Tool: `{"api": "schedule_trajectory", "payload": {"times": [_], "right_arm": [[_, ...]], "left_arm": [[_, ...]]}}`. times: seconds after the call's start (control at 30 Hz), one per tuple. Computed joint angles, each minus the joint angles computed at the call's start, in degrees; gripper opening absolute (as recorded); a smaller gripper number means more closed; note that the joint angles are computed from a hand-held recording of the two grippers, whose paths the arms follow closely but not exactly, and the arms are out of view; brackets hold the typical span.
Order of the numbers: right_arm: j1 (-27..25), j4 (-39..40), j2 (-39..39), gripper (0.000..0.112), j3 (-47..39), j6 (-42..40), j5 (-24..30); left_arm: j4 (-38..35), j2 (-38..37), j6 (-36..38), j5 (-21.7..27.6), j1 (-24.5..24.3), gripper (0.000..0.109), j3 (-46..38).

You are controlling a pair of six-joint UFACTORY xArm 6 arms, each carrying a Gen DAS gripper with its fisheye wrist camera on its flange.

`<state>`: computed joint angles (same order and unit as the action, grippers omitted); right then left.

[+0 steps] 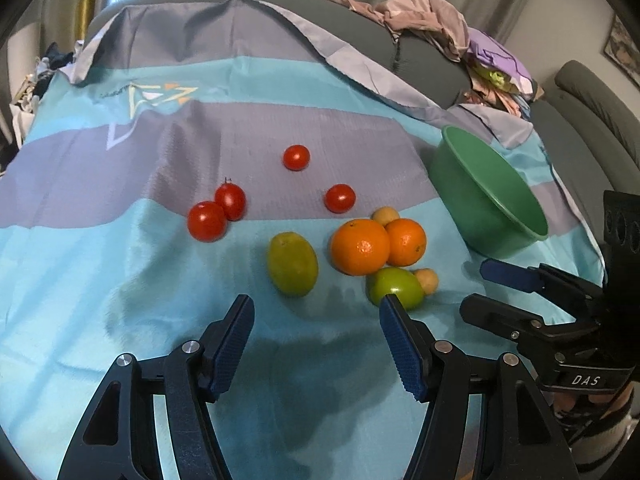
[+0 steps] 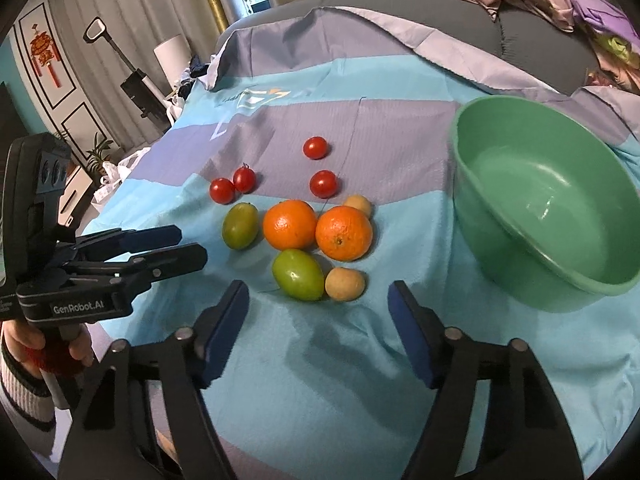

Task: Organize fruits
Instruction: 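Grasp one orange with the left gripper while the right gripper grasps the other orange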

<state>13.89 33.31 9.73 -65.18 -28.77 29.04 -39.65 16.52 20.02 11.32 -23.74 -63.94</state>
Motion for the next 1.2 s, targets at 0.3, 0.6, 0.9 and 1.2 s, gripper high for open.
{"api": "schedule_trajectory", "payload": {"times": [0.3,0.6,0.9,1.2], "right_arm": [[-1.02,-4.39,5.21,0.055,-4.9,2.93,0.26],[-1.62,-8.06,11.55,0.051,-12.38,4.13,3.75],[-2.84,-0.4,17.38,0.046,-20.55,-3.43,11.21],[-2.33,0.98,16.62,0.038,-18.99,-3.26,9.73]], "left_arm": [[-1.74,5.2,5.07,1.42,-0.55,0.061,-6.97],[7.23,11.1,2.34,5.44,-0.22,0.052,-15.08],[3.55,14.63,10.5,16.79,1.93,0.046,-22.75],[6.31,14.63,10.35,16.89,1.5,0.042,-22.75]]}}
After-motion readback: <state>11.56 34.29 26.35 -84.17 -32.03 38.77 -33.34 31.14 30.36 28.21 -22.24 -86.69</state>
